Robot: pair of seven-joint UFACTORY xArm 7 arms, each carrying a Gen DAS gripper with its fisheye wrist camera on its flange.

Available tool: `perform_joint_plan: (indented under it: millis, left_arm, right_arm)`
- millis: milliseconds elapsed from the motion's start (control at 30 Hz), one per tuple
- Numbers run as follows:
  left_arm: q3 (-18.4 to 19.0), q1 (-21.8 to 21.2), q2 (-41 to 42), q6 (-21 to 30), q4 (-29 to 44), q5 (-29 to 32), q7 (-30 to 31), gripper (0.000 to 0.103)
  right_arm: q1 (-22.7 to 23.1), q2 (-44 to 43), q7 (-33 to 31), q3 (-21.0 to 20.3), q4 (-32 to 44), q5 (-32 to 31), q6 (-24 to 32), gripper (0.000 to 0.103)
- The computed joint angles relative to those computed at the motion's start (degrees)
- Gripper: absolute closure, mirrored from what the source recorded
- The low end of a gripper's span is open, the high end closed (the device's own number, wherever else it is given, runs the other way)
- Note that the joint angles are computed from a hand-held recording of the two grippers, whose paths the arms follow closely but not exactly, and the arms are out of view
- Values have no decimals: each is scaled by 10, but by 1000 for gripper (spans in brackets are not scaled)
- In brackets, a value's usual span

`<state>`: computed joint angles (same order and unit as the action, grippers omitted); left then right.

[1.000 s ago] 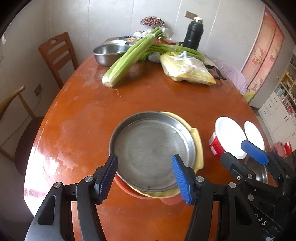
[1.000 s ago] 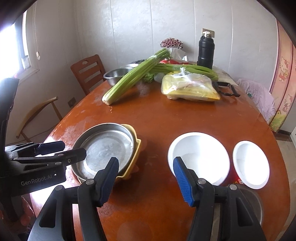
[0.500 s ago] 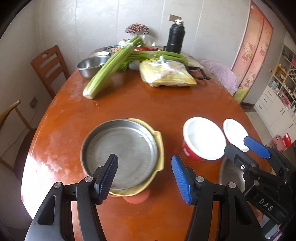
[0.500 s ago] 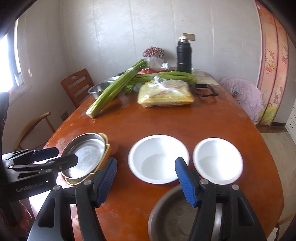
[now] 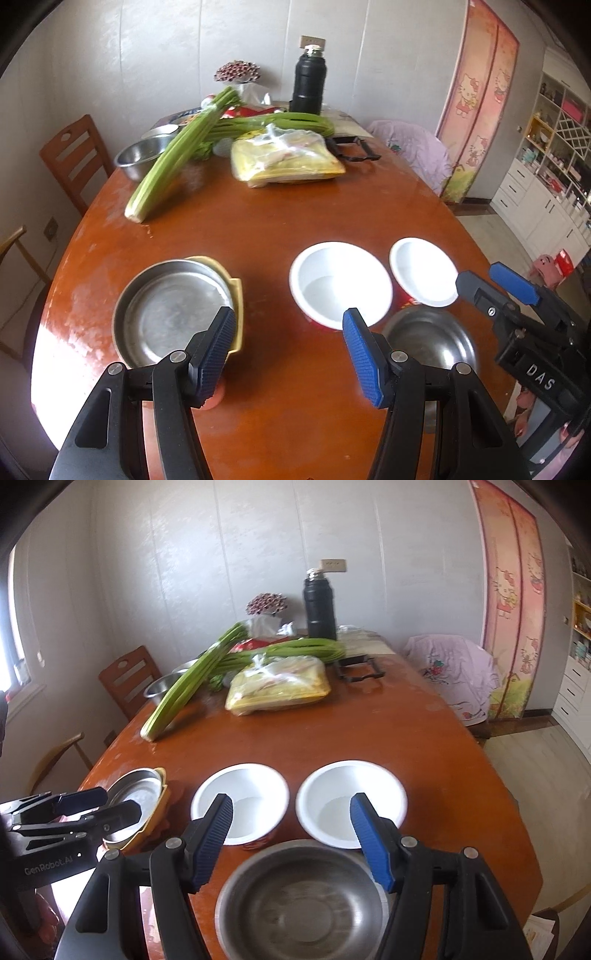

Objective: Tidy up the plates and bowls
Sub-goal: 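Move the left gripper to the large steel bowl rim and close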

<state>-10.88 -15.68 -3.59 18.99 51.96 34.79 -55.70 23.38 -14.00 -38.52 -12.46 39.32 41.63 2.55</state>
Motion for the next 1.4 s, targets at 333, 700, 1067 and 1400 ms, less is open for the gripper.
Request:
perform_joint_plan:
  millis: [333,700,1067,1400]
  left_arm:
    - [-2,-44,54,8,48,0,-6,41]
    - [19,-102,115,16,74,-20,-1,41]
    - [38,-128,150,6,80,-45,9,41]
    - [48,-138,172,-6,92,-63,26,41]
  right_arm:
    - [-28,-20,-33,-43,-14,7,16,37]
    - [-84,-8,-92,-38,-34,30,78,37]
    - [-131,24,-177,15,-43,108,95,38]
    - [-155,50,-225,49,-34,150,91,50]
